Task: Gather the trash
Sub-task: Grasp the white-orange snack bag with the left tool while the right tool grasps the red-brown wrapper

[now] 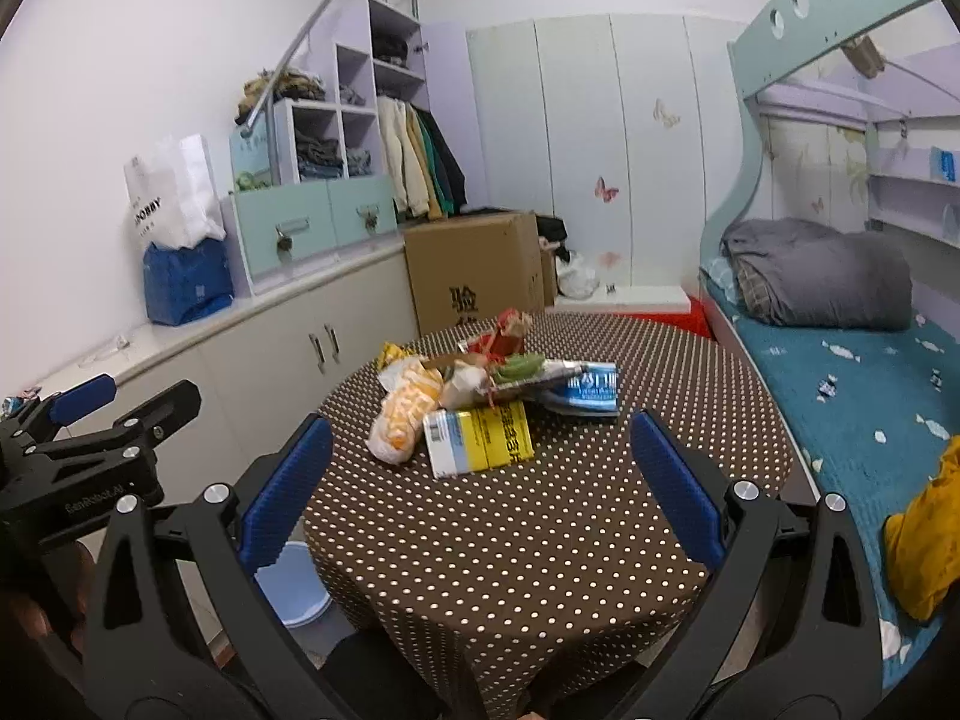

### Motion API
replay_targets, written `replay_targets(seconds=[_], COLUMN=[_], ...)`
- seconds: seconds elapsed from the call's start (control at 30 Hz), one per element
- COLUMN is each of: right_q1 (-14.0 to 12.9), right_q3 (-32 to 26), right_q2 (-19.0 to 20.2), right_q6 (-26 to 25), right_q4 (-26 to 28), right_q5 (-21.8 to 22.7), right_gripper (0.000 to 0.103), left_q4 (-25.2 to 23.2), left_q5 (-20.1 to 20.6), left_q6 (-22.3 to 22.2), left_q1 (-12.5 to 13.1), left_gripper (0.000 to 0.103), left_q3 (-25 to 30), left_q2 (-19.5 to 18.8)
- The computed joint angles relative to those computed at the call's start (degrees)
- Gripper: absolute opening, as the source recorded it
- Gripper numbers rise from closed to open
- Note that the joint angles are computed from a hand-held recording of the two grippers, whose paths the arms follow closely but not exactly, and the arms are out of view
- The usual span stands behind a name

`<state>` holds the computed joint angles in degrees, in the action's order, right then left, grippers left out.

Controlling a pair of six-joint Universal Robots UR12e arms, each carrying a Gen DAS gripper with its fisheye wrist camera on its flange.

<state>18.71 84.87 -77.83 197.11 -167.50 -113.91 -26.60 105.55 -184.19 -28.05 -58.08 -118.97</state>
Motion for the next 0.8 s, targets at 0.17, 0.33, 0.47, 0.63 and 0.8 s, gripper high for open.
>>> replay_targets(seconds=[0.17,0.33,0.47,0.63,0.8], right_q1=[-1.9,-3.59,-4.96,-6.23,-7.36], right_q3=[-0.88,-2.16,-3.87,-5.15,-6.33], right_q2=[0.92,2.3,3.93,5.15,6.1], right_q6=[2.45,4.09,5.54,7.35,9.45], right_q4=[3.81,7.1,9.98,11.96,12.95], right_q5=[2.38,4.62,6.58,8.62,9.67], right_gripper=[0.097,0.097,0.097,0.097,0.097], left_q4=[-5.18,-12.12,-16.55,-23.39,-30.95], left_q5=[-0.85,-3.75,-5.84,-8.96,-11.5], left_q6=[-1.61,-2.53,-2.52,-1.49,-2.39], left_q1=[0.72,1.43,1.6,1.47,1.55], left_gripper=[0.099,0.099,0.099,0.099,0.099], left_q3=[3.19,8.59,14.05,23.59,34.79], left_q2=[-2.33,-5.71,-9.25,-15.0,-21.33])
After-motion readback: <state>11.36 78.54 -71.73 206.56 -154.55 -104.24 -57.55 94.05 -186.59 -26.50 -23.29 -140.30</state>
